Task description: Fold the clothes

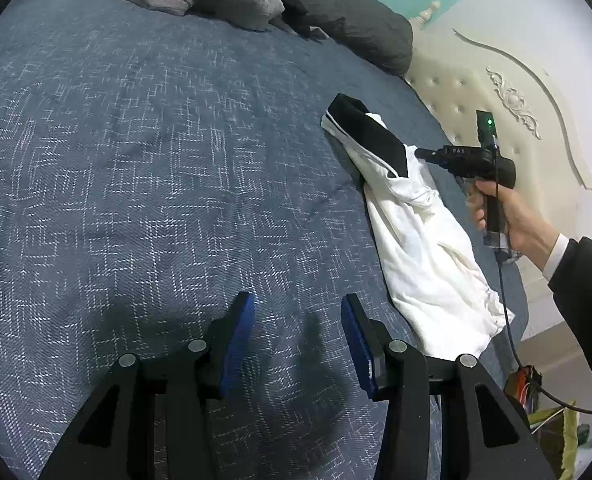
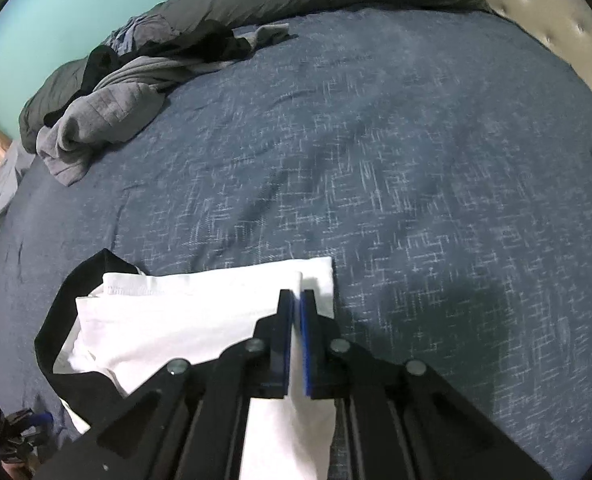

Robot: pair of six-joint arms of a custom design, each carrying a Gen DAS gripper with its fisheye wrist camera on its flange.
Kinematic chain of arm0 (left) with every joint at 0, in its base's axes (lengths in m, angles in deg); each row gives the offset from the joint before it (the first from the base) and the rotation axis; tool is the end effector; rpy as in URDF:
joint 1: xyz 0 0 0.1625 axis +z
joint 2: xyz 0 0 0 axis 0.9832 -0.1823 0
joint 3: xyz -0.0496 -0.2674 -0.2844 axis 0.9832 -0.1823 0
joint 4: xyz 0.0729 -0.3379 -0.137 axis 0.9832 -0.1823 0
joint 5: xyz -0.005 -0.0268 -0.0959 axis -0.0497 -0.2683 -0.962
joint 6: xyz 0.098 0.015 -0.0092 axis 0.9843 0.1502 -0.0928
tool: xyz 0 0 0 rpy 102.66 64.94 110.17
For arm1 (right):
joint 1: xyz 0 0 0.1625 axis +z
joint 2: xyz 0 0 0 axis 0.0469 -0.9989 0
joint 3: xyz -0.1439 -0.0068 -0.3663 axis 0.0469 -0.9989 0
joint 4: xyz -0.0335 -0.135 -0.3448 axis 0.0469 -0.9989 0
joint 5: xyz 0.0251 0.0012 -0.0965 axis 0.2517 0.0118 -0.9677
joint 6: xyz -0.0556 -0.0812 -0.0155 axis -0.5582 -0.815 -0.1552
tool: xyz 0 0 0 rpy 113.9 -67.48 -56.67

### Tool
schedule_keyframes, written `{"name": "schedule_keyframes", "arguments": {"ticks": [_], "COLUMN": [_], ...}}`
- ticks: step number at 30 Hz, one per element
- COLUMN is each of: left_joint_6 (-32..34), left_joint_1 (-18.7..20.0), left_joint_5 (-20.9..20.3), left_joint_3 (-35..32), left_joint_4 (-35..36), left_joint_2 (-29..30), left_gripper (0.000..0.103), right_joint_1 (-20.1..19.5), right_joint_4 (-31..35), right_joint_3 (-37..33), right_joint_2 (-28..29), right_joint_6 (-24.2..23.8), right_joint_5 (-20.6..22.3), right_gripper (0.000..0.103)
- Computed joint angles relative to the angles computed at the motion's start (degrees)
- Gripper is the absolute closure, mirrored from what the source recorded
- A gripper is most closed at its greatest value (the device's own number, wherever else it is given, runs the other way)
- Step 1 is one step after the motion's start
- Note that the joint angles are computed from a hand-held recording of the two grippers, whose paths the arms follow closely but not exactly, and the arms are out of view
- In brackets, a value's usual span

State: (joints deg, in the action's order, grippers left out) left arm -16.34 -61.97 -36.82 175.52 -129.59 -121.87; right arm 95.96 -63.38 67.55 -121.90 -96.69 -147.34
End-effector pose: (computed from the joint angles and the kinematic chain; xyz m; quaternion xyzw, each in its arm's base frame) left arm -0.2093 -0.2631 0.1255 0.0423 0.9570 -0.2739 0.0856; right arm 0.1979 -0.6342 0.2409 0.3784 -0.9035 0.0651 0.1906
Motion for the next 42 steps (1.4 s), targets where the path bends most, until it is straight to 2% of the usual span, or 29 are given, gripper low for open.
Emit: {"name": "schedule_keyframes", "arguments": {"ticks": [1, 3, 5, 7, 10, 13, 20, 26, 27, 28, 32, 34, 36, 37, 38, 40, 41, 42], "left_joint_6": [-0.2, -0.4, -0.7, -0.9, -1.2, -1.4, -1.6, -1.4, -1.4, -1.4, -1.5, -1.5, -1.5, -1.5, -1.4, -1.3, -1.2, -1.2], "left_joint_1": [-0.2, -0.3, -0.5, -0.7, -1.0, -1.3, -1.6, -1.3, -1.4, -1.4, -1.4, -1.5, -1.6, -1.7, -1.6, -1.4, -1.3, -1.2], "left_joint_5": [0.1, 0.4, 0.7, 1.1, 1.5, 1.8, 2.1, 2.3, 2.3, 2.2, 2.0, 2.0, 2.0, 2.1, 2.0, 1.9, 1.8, 1.7], "left_joint_3": [0.2, 0.1, 0.1, 0.1, 0.0, -0.1, -0.1, -0.2, -0.2, -0.1, 0.2, 0.1, 0.2, 0.3, 0.2, 0.2, 0.2, 0.2], "left_joint_4": [0.3, 0.9, 1.6, 2.4, 3.2, 3.9, 4.5, 4.2, 4.4, 4.4, 4.6, 4.7, 4.6, 4.6, 4.3, 3.8, 3.5, 3.3], "left_joint_2": [-0.5, -1.0, -1.6, -2.3, -3.0, -3.4, -4.1, -4.2, -4.3, -4.3, -4.7, -4.7, -4.8, -4.9, -4.7, -4.3, -4.1, -3.9], "left_gripper": [0.054, 0.054, 0.054, 0.054, 0.053, 0.053, 0.053, 0.052, 0.052, 0.052, 0.052, 0.052, 0.052, 0.052, 0.052, 0.052, 0.052, 0.052], "right_joint_1": [0.2, 0.3, 0.7, 1.7, 3.3, 4.9, 6.6, 6.3, 6.3, 6.2, 6.2, 6.0, 5.4, 5.5, 5.7, 6.0, 6.0, 6.0], "right_joint_4": [-1.1, 0.1, 3.4, 9.6, 14.2, 16.9, 13.4, 6.6, 5.9, 5.2, 3.2, 3.8, 8.0, 9.7, 11.3, 13.9, 14.4, 14.8], "right_joint_3": [0.7, 1.2, 2.2, 3.2, 6.7, 10.2, 18.4, 22.0, 22.0, 22.1, 21.2, 20.0, 18.1, 17.5, 16.9, 16.9, 17.2, 17.5], "right_joint_2": [-0.5, -1.9, -3.9, -6.0, -9.0, -11.0, -13.4, -13.8, -13.8, -13.9, -13.5, -13.4, -13.6, -13.6, -13.5, -13.4, -13.6, -13.7], "right_joint_6": [-0.5, -1.7, -4.9, -9.6, -17.2, -21.2, -27.3, -29.5, -29.3, -29.1, -28.0, -26.3, -26.1, -26.0, -25.8, -25.7, -26.4, -27.1], "right_joint_5": [-0.3, 2.0, 4.3, 6.1, 6.9, 7.1, 2.1, -0.1, 0.3, 0.9, 2.0, 3.5, 6.2, 6.0, 5.4, 3.9, 3.5, 3.2], "right_gripper": [0.09, 0.077, 0.076, 0.076, 0.075, 0.075, 0.075, 0.077, 0.089, 0.095, 0.102, 0.102, 0.102, 0.102, 0.101, 0.089, 0.073, 0.07]}}
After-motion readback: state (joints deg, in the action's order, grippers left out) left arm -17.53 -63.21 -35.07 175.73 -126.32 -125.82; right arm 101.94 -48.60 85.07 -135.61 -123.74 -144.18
